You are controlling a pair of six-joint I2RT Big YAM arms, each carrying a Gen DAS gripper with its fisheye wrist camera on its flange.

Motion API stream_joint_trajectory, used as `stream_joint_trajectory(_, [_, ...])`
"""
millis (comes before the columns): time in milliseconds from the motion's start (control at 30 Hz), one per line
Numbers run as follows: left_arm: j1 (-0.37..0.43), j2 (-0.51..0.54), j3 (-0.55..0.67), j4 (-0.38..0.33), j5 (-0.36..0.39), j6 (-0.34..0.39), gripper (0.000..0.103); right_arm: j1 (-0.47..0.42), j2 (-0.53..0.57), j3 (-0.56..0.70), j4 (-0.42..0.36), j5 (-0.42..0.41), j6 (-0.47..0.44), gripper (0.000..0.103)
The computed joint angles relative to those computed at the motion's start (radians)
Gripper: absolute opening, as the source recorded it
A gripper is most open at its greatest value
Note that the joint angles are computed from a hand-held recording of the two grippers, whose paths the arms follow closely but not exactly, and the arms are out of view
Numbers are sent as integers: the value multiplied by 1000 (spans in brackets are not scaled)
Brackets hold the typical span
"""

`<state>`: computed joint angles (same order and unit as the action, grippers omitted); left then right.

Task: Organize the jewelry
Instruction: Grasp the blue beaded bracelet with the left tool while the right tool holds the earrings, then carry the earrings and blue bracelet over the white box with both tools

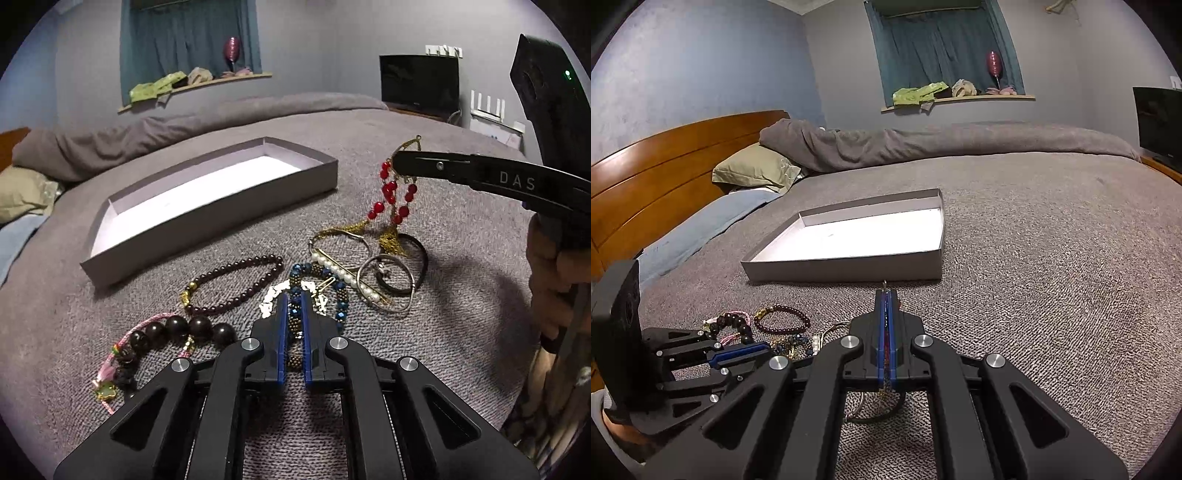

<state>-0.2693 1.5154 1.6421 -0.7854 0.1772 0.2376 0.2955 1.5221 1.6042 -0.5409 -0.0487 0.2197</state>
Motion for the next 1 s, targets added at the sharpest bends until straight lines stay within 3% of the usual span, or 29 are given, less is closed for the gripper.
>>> stream_joint_trajectory(300, [-13, 12, 12, -20, -29, 48, 11, 4, 2, 0, 1, 2, -1, 1])
stream_joint_trajectory(400, [-15, 6, 9, -12, -25, 59, 6, 5, 3, 2, 3, 1, -5, 1])
stream_joint_trajectory(800, [28, -11, 69, 6, 166, -61, 6, -6, 5, 23, 32, -32, 0, 1])
stream_joint_trajectory(1000, [38, 4, 128, 27, 184, -84, 6, -10, 34, 83, 33, -37, -20, 1])
